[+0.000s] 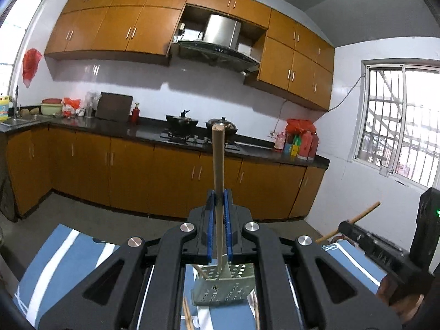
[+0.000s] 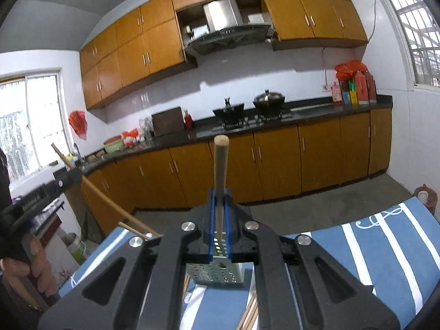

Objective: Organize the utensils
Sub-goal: 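Raise the right tool's chopstick above the green holder while the left tool carries its chopstick there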

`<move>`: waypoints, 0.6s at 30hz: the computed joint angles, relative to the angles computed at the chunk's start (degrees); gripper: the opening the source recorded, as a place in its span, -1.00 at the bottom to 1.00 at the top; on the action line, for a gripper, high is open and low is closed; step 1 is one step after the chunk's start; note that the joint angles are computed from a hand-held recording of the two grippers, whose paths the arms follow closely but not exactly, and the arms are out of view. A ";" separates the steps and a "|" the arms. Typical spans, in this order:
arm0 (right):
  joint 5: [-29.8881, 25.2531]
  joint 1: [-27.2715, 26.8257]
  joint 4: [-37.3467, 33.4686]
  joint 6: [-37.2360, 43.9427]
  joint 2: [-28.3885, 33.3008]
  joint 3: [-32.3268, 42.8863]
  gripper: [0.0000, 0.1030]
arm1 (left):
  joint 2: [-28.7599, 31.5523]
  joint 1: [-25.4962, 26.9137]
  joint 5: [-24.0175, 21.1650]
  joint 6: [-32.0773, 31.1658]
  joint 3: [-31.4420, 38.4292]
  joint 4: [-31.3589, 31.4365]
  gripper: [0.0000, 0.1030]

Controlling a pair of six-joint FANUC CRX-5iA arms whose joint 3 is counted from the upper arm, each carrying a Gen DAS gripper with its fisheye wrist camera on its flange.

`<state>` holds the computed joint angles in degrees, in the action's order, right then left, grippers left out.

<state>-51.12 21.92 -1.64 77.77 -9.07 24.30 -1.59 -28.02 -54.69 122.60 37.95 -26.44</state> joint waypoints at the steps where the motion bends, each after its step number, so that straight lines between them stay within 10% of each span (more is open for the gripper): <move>1: -0.45 -0.04 -0.13 0.05 0.61 0.43 -0.85 | 0.70 -0.10 0.47 0.62 0.17 -0.86 -0.87; 18: -4.65 -0.58 -2.13 0.52 5.10 3.79 -0.80 | 2.86 1.04 -1.27 -0.40 -2.09 2.79 -0.86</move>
<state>-55.78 21.35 -3.76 78.29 -3.97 28.09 1.27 -26.97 -55.97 122.20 35.86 -23.65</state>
